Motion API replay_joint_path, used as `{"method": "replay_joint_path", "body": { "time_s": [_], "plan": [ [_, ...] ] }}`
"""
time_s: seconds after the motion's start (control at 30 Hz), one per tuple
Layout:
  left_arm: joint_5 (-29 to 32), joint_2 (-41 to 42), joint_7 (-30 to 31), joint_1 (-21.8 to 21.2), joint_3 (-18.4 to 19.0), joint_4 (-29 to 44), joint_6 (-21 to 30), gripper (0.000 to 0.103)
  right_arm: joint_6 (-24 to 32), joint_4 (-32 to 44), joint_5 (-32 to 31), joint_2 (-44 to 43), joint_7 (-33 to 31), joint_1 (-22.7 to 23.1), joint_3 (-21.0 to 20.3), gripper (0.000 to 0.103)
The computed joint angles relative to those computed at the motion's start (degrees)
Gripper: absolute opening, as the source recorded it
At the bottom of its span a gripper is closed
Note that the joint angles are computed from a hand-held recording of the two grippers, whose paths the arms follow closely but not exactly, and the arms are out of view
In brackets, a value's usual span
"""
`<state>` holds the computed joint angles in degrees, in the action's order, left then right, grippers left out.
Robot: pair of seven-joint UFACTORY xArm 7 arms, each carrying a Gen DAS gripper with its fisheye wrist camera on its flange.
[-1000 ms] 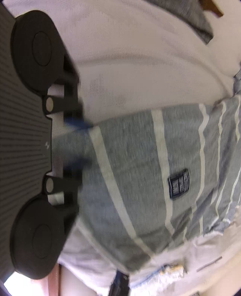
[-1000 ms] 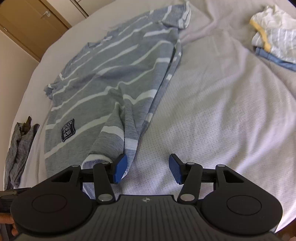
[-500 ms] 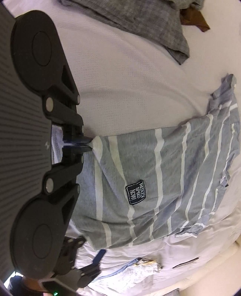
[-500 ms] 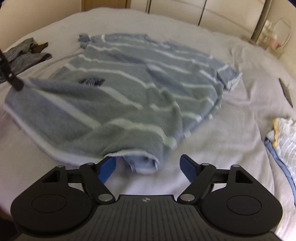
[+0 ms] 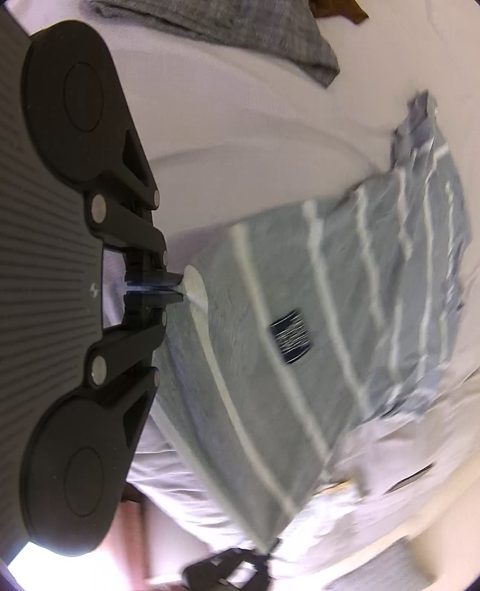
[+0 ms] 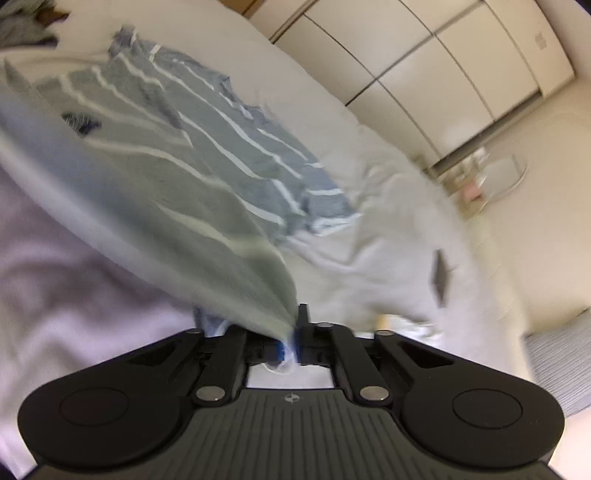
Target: Fold clothes
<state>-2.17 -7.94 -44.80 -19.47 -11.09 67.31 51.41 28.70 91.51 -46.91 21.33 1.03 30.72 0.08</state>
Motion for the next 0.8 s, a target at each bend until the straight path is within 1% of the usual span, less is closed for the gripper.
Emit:
{"method": "replay_joint_path", "body": {
  "time_s": [0.03, 0.1, 0.17, 0.23, 0.27, 0.33, 0.37, 0.4, 0.43, 0.5, 0.6, 0.67, 0.73, 0.8],
  "plan": [
    [-0.4, -0.1, 0.3, -0.4, -0.3, -0.4, 0.9, 0.0, 0.6, -2.0, 1.5, -1.9, -2.0, -0.8, 0.7, 0.0],
    [-0.2, -0.3, 0.3, -0.9, -0.7, -1.4, 3.2, 0.0, 2.8, -4.9, 6.5, -4.8, -6.0, -2.7, 2.8, 0.0],
    [-1.8, -1.0, -0.4, -1.0, -0.5, -3.8, 3.8, 0.0, 5.5, -7.2, 9.8, -6.5, -7.9, -3.3, 4.2, 0.0],
    [-2.1, -1.8, -0.5, -1.0, -0.4, -5.5, 3.1, 0.0, 10.0, -7.5, 13.6, -6.6, -8.8, -3.7, 5.3, 0.0],
    [-2.1, -1.9, -0.3, -1.0, -0.3, -5.7, 2.9, 0.0, 12.8, -7.0, 14.9, -6.2, -8.7, -3.6, 5.6, 0.002],
    [-1.8, -1.8, 0.3, -1.0, -0.4, -5.5, 3.4, 0.0, 15.2, -6.4, 17.3, -5.5, -7.6, -3.7, 6.0, 0.01],
    [-1.5, -1.7, 0.8, -1.0, -0.4, -5.1, 4.0, 0.0, 16.2, -5.7, 19.3, -5.0, -6.5, -4.0, 6.1, 0.021],
    [-1.2, -1.5, 1.3, -1.1, -0.5, -4.7, 4.7, 0.0, 17.3, -4.4, 21.5, -4.2, -5.0, -4.4, 6.1, 0.029],
    [-1.0, -1.3, 1.5, -1.1, -0.6, -4.3, 5.5, 0.0, 18.2, -2.9, 23.6, -3.4, -3.5, -4.8, 6.0, 0.031],
    [-0.8, -0.9, 1.8, -1.2, -0.6, -3.5, 7.3, 0.0, 17.8, -1.3, 28.7, -2.6, 0.5, -6.2, 5.9, 0.035],
    [0.7, -1.7, 0.5, -1.0, -0.8, -3.7, 9.8, 0.0, 14.6, 0.9, 36.9, -0.7, 4.4, -9.4, 6.0, 0.036],
    [2.4, -2.0, -0.2, -0.9, -1.1, -3.3, 10.6, 0.0, 14.0, 3.9, 42.3, 1.9, 6.1, -11.4, 6.3, 0.036],
    [4.6, -1.3, -0.9, -0.8, -1.5, -1.4, 11.7, 0.0, 13.9, 6.3, 46.1, 4.4, 7.4, -12.7, 6.6, 0.037],
    [6.4, 0.6, -0.4, -1.0, -1.8, 1.2, 12.4, 0.0, 14.1, 9.2, 48.4, 7.3, 8.2, -13.5, 6.6, 0.036]
  ]
}}
